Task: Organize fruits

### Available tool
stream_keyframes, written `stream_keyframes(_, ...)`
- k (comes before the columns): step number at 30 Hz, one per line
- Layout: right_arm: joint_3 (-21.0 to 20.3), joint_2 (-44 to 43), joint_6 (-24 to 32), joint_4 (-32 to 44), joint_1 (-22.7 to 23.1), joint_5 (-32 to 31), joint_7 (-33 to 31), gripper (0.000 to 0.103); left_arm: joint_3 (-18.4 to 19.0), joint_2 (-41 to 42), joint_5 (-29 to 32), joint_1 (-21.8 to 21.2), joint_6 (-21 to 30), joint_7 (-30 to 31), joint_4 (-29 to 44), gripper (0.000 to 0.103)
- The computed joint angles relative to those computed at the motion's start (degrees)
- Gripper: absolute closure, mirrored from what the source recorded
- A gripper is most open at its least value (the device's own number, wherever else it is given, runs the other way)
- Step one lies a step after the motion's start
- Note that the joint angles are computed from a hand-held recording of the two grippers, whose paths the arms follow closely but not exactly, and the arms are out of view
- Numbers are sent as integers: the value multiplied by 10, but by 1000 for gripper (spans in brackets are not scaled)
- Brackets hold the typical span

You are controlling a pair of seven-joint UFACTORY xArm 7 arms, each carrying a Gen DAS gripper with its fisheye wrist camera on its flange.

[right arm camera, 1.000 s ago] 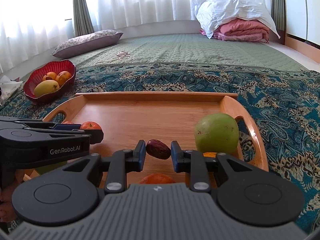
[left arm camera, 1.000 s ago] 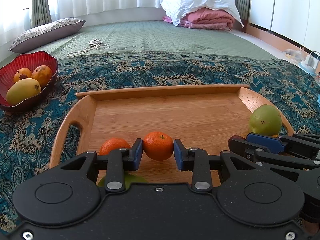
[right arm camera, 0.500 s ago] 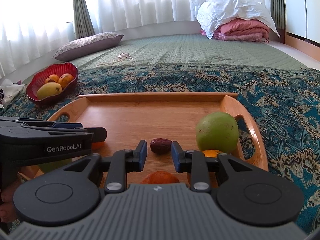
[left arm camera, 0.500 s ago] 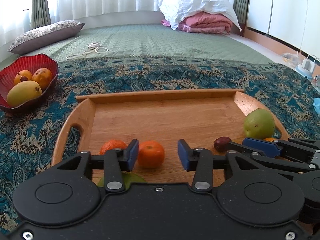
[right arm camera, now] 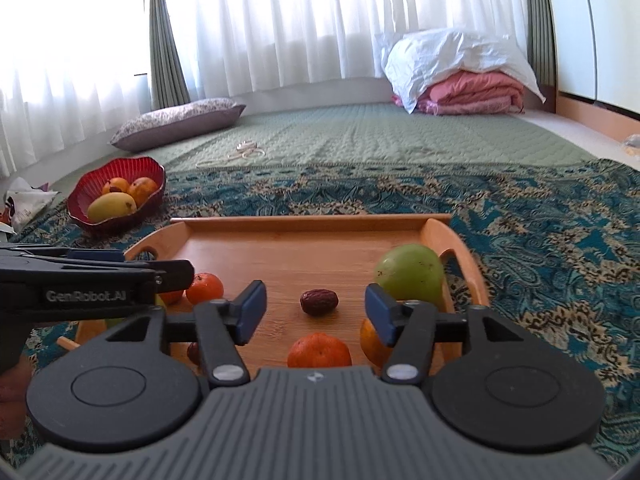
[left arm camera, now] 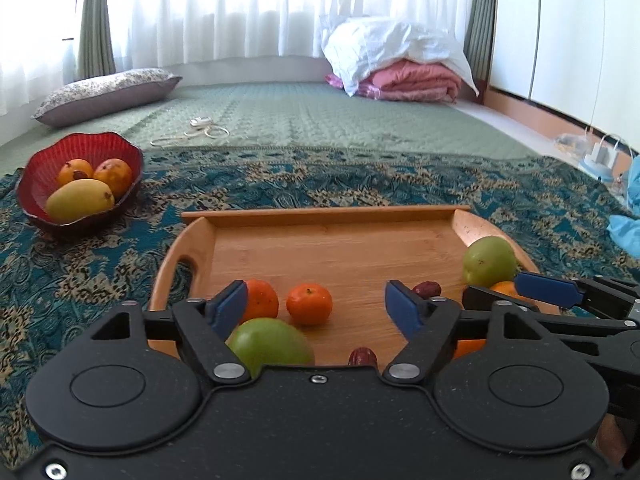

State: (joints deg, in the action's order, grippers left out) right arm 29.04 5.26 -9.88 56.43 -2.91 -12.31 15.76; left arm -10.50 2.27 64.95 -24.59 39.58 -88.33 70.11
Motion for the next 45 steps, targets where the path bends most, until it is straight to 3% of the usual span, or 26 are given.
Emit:
stream_keyframes(3,1,-22,-23,-28,-8,-16,20,24,-7,-23,10,-3,5,-16,-23,26)
stream_keyframes(7,-49,-48,-44,-64,52,38,-21,22,-25,-49,22,-3,23,-38,-51,22)
stream_keyframes(13,-84,-79,-70,-111,92,48,-35,17,-51,-88,10,1,43,-72,-99,20)
stream_keyframes(26,-122,-114,-92,-184,165,163,-117,15,-90,-119,-28,0,88,-106,-161,16)
stream_keyframes(39,-60,-101,-95,-193,161,406,-311,13,-86,-90,-48,-15,112,-122,-165,13)
stream_keyframes(45,-61,-82,-94,-180,184,490,-397,7,-79,-72,-38,-26,132,-126,-156,8)
